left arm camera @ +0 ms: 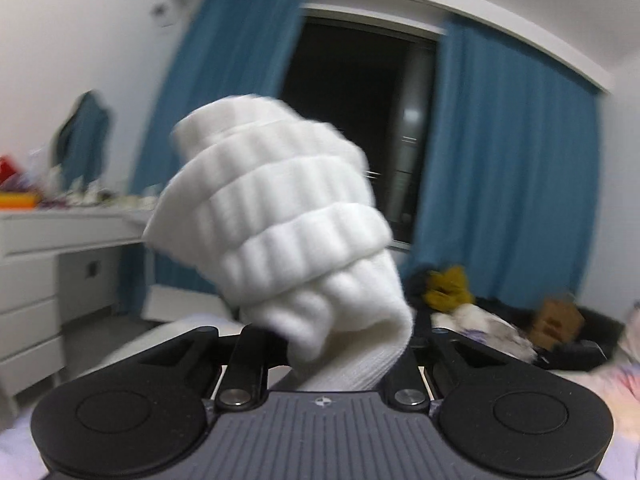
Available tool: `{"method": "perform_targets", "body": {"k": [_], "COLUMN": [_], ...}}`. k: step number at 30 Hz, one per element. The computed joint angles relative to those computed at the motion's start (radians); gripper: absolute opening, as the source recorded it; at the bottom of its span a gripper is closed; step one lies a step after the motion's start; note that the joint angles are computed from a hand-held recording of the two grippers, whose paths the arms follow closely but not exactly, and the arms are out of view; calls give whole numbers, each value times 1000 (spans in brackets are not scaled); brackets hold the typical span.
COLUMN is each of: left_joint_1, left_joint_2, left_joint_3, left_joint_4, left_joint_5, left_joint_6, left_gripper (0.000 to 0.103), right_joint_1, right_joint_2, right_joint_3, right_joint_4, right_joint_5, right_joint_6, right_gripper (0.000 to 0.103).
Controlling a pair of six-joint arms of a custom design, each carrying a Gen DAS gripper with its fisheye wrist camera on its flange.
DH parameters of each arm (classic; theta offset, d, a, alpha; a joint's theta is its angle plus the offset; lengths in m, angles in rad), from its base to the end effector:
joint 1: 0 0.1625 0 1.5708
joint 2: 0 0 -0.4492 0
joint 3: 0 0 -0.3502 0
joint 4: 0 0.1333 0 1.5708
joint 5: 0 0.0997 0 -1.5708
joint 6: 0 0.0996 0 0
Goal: Fold clothes
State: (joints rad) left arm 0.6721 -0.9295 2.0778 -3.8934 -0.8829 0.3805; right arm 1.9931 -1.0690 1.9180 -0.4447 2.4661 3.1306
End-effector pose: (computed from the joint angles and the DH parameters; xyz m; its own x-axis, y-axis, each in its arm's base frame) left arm -0.2860 -0.4787 0.2653 -0.7599 0.3121 -0.5702 0.6294 0.1342 -0.7654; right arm 0.2415 -0.4018 0.1773 -0.8626 0.3942 0.3171 -0.1707 0.3632 -0.9159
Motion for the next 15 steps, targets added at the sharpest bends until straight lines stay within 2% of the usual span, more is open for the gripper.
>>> {"method": "perform_targets", "body": {"k": [3,7,10,12,15], "left_joint_1": [-63,-112,-132,-134,-135], "left_joint_2": [126,296,393,410,431], "left_joint_3": [15,37,54,59,65], "left_joint_4": [-56,-45,-11,-30,-61], "left_joint_5": [8,35,66,62,53], "left_joint_6": [14,19,69,115,186], "left_gripper": [17,16,16,16,17], "right_joint_1": [-28,-101,-192,-253,-316], "right_joint_2": [-109,-245,-334,-371,-390], "right_joint_3": [75,160,217,247,252], "right_joint_4": [-55,-73,-34,-15,15], "right_joint_5": [0,-64,-208,-327,-464], "right_joint_6": [32,114,240,313,349], "right_gripper": [8,8,8,8,8]}}
